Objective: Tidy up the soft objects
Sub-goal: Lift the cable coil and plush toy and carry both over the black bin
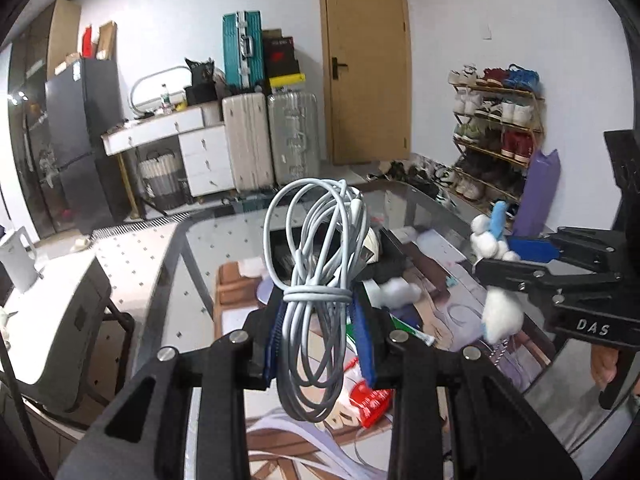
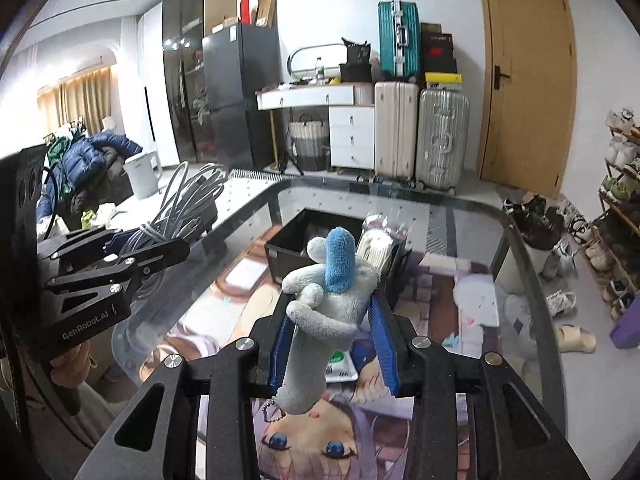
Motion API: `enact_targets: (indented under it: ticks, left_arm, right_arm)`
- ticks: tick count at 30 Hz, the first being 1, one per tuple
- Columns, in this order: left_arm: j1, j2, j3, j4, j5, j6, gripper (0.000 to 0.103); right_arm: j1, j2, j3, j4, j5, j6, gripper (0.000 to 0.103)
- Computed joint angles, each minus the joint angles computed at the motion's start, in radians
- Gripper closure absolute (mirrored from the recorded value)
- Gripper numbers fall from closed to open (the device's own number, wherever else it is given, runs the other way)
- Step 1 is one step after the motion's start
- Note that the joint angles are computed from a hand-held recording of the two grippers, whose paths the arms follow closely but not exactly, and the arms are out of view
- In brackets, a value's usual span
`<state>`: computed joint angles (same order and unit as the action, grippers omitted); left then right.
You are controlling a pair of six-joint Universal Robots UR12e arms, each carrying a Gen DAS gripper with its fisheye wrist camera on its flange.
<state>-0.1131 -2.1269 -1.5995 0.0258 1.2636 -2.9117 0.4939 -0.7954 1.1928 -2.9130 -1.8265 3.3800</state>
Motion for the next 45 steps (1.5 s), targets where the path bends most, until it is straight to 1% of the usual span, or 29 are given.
enact_targets:
  ticks: [3,7,10,15,20,22,24,26,29,33,37,41,43,45]
  left_arm:
    - [0.005,0.001,-0.002,0.02,-0.02,-0.021,0.073]
    - [0.002,-0.003,-0.002,0.062,-0.012,-0.031,0.073]
    - [0.002,-0.013,0.013,0.073,-0.019,-0.047,0.073]
    - [-0.002,-0.035,0.052,0.076,-0.015,-0.059,0.073]
    - [-0.007,-0.074,0.11,0.11,-0.017,-0.086,0.073]
    - [-0.008,-0.093,0.142,0.107,-0.022,-0.102,0.073]
    - [-0.015,-0.112,0.173,0.104,0.001,-0.1,0.073]
    - [-0.02,-0.125,0.189,0.109,0.02,-0.096,0.073]
    - [-0.02,-0.142,0.214,0.101,0.002,-0.095,0.073]
    - [-0.03,-0.163,0.244,0.093,0.047,-0.09,0.073]
    - [-0.03,-0.195,0.298,0.034,0.052,-0.114,0.073]
    - [-0.032,-0.221,0.355,-0.112,0.035,-0.116,0.073]
    - [-0.038,-0.233,0.372,-0.141,0.051,-0.106,0.073]
    - [-0.041,-0.245,0.391,-0.174,0.05,-0.103,0.073]
  right_arm:
    - [0.001,0.0,-0.003,-0.023,-0.009,0.003,0.066]
    - [0.001,0.006,-0.023,-0.036,-0.017,-0.011,0.066]
    - [-0.001,0.019,-0.051,-0.043,-0.026,-0.025,0.066]
    - [-0.008,0.055,-0.124,-0.033,-0.038,-0.048,0.066]
    - [-0.013,0.101,-0.211,-0.029,-0.074,-0.071,0.066]
    - [-0.017,0.12,-0.248,-0.019,-0.09,-0.076,0.066]
    - [-0.021,0.141,-0.286,-0.012,-0.11,-0.076,0.066]
    - [-0.027,0.158,-0.317,0.003,-0.115,-0.072,0.066]
    - [-0.036,0.184,-0.367,0.034,-0.115,-0.057,0.066]
    - [-0.044,0.227,-0.448,0.092,-0.132,-0.035,0.066]
    - [-0.054,0.27,-0.528,0.161,-0.128,-0.02,0.066]
    - [-0.063,0.312,-0.597,0.218,-0.115,-0.01,0.066]
    - [-0.068,0.343,-0.647,0.248,-0.112,-0.013,0.066]
    - [-0.072,0.38,-0.71,0.291,-0.121,-0.02,0.066]
